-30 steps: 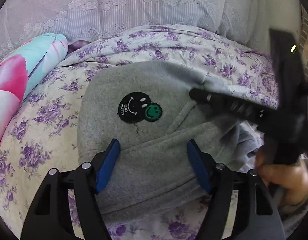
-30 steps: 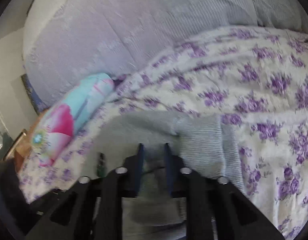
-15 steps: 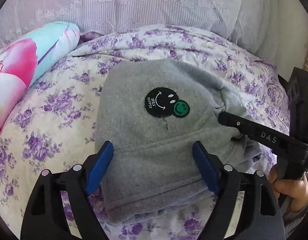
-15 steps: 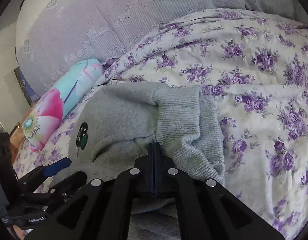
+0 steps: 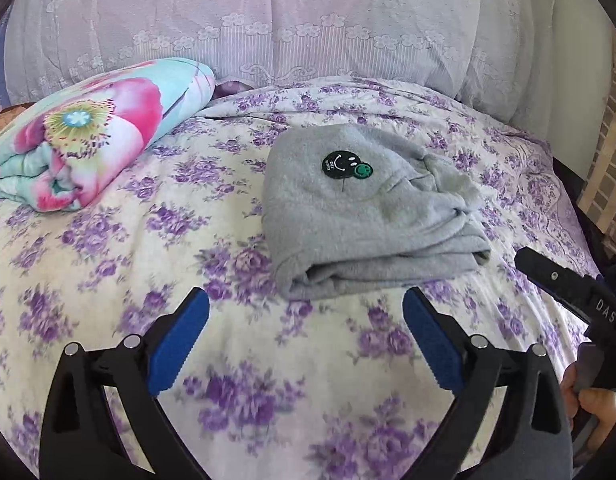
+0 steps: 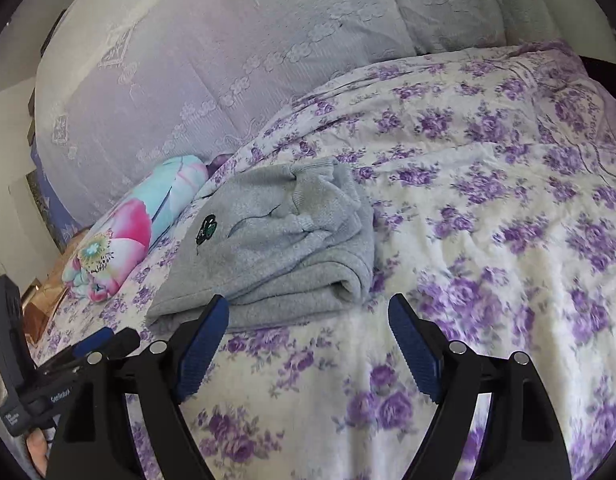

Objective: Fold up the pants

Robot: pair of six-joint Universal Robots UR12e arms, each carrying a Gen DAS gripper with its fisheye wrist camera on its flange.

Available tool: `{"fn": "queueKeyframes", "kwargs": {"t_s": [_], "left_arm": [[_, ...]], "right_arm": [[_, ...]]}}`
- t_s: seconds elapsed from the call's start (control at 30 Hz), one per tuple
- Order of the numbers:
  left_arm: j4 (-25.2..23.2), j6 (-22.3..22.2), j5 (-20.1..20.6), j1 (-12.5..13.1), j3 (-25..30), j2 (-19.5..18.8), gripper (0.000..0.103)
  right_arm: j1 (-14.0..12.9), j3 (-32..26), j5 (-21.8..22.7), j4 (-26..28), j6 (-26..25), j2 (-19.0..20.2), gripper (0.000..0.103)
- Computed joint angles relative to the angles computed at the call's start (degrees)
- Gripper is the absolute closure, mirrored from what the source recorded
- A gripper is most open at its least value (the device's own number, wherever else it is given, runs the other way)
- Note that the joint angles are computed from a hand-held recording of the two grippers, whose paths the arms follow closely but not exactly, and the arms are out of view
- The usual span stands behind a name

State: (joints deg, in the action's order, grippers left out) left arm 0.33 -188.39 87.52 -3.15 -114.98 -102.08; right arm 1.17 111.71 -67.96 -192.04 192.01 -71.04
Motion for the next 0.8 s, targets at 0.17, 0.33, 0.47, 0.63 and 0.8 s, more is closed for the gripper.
{"fn": "queueKeyframes", "kwargs": {"t_s": [0.17, 0.33, 0.47, 0.63, 0.8], "left_arm": [[0.69, 0.22, 4.84, -2.0, -4.08, 3.72, 0.005], [1.75, 1.58, 10.12, -4.12, -5.51, 5.63, 0.005], [3.44, 2.99, 15.45, -5.7, -3.66, 5.28, 0.005], [3.93, 1.62, 16.32, -5.6, -0.06, 4.13, 0.005], [2.4, -1.38, 13.71, -4.37, 3.27, 2.29, 0.005]], "right_arm": [[0.05, 5.35, -1.07, -1.71, -0.14, -3.51, 0.008], [2.04, 8.61, -7.97, -8.31, -3.32, -5.93, 0.004], [4.9, 7.33, -18.96, -14.26, -7.35, -5.4, 0.004], [5.86, 3.33, -21.93, -15.29, -8.51, -4.54, 0.004], [5.29, -0.89, -19.89, -11.75, -1.59, -3.3, 0.004]]}}
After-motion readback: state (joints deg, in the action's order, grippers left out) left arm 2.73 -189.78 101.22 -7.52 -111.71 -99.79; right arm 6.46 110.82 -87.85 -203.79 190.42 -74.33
